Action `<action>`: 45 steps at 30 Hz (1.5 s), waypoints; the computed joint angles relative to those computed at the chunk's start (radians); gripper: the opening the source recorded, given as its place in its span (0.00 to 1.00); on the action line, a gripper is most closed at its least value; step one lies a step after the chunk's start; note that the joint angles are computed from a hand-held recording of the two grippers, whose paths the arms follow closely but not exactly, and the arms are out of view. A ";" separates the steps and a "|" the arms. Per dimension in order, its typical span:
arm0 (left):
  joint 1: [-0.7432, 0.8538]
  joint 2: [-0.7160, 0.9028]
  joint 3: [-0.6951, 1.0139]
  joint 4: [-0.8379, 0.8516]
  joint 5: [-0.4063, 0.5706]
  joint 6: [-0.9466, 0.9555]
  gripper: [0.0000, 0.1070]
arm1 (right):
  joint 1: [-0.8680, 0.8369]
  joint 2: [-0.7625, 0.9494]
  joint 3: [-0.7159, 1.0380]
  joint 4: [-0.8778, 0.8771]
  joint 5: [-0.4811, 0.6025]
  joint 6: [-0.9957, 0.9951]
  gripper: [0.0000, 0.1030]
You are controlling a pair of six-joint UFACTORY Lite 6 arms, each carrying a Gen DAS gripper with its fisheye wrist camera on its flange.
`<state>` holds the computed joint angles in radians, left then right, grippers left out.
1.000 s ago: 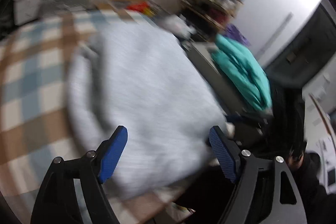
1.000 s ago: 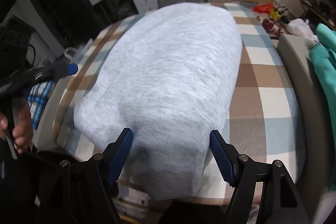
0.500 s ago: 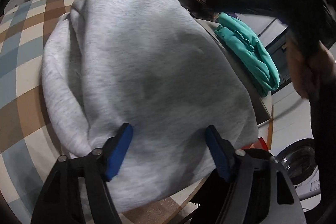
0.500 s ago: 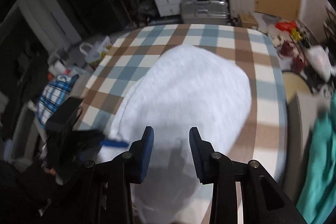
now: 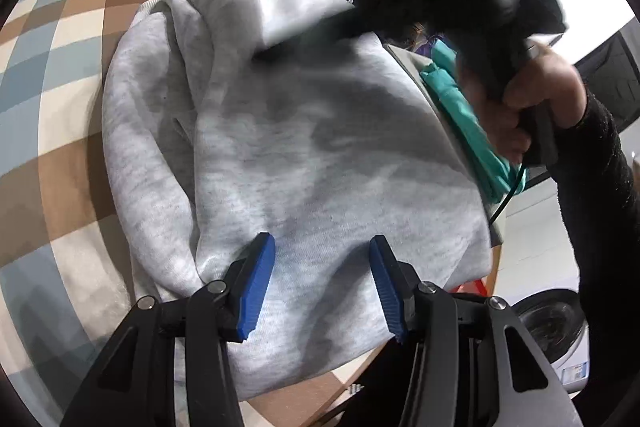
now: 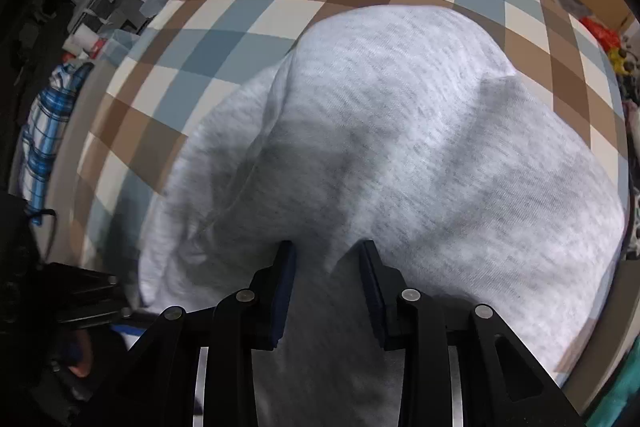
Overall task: Fold large clothes
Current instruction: 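Press the folded grey sweatshirt flat with both tools open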
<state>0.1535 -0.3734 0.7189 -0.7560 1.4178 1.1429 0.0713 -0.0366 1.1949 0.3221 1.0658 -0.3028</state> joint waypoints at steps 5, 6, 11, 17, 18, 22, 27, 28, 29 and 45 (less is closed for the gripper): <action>0.005 -0.010 0.013 0.014 0.002 0.007 0.41 | -0.064 0.029 0.164 0.004 -0.034 0.019 0.30; -0.015 -0.005 0.017 0.007 -0.011 -0.010 0.41 | -0.045 0.082 0.194 -0.034 -0.043 0.050 0.30; -0.082 -0.016 0.009 -0.011 -0.075 -0.077 0.41 | 0.089 0.302 0.219 -0.226 -0.132 0.225 0.30; -0.133 -0.034 0.020 -0.020 -0.079 -0.131 0.41 | 0.076 0.318 0.351 -0.264 -0.002 0.202 0.25; -0.134 -0.023 0.034 -0.016 -0.086 -0.128 0.41 | 0.037 0.275 0.352 -0.241 0.007 0.168 0.25; -0.164 -0.036 0.048 -0.010 -0.101 -0.150 0.46 | -0.135 0.145 0.350 -0.167 0.073 0.052 0.28; -0.193 -0.056 0.046 -0.018 -0.109 -0.189 0.51 | -0.257 0.151 0.240 -0.187 0.107 0.038 0.35; -0.208 -0.078 0.009 -0.023 -0.135 -0.192 0.52 | -0.248 0.131 0.171 -0.188 0.047 0.054 0.34; -0.220 -0.091 -0.018 -0.029 -0.152 -0.197 0.53 | -0.258 0.119 0.124 -0.156 -0.007 0.060 0.36; -0.291 -0.120 -0.006 -0.033 -0.185 -0.248 0.68 | -0.302 -0.498 -0.056 0.053 0.250 -0.100 0.46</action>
